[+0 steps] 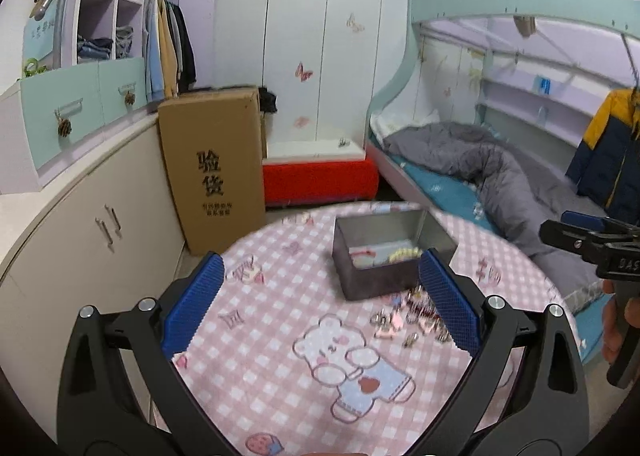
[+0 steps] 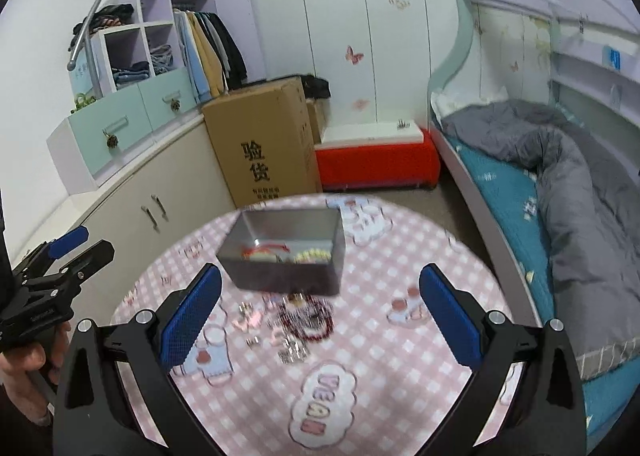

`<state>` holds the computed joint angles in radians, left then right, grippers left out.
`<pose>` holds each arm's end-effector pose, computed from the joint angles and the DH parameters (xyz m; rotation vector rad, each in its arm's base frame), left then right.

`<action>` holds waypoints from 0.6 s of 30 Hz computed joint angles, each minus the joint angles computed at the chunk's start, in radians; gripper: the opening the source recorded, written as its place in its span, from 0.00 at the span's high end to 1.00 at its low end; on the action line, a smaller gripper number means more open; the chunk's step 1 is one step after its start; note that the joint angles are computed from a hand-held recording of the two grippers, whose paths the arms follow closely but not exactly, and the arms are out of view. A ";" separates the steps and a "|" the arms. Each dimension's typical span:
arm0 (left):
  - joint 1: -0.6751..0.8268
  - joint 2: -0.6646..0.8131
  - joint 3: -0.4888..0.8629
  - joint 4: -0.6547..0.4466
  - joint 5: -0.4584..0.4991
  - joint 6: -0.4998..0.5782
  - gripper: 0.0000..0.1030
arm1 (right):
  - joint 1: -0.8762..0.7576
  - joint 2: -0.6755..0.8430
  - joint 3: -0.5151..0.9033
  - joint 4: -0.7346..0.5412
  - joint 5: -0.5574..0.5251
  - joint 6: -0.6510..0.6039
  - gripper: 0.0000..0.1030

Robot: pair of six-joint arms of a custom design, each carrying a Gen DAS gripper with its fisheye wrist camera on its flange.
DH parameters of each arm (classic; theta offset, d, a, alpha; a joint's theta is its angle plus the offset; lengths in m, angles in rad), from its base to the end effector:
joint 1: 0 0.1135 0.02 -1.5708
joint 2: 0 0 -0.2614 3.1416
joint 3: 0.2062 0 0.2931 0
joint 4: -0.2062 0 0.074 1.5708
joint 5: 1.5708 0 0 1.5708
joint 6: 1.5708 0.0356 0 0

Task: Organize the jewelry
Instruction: 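Move both tools back over the remaining jewelry pile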

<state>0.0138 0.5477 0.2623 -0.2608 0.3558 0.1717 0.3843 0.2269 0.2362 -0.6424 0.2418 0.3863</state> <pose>0.1809 -0.0099 0.1707 0.3736 2.0564 -0.2640 0.1322 0.0443 0.1707 0.1366 2.1835 0.1699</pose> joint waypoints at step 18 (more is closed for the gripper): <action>-0.162 0.365 -0.064 0.218 -0.095 0.026 0.07 | 0.045 0.464 -0.115 0.343 -0.096 0.078 0.41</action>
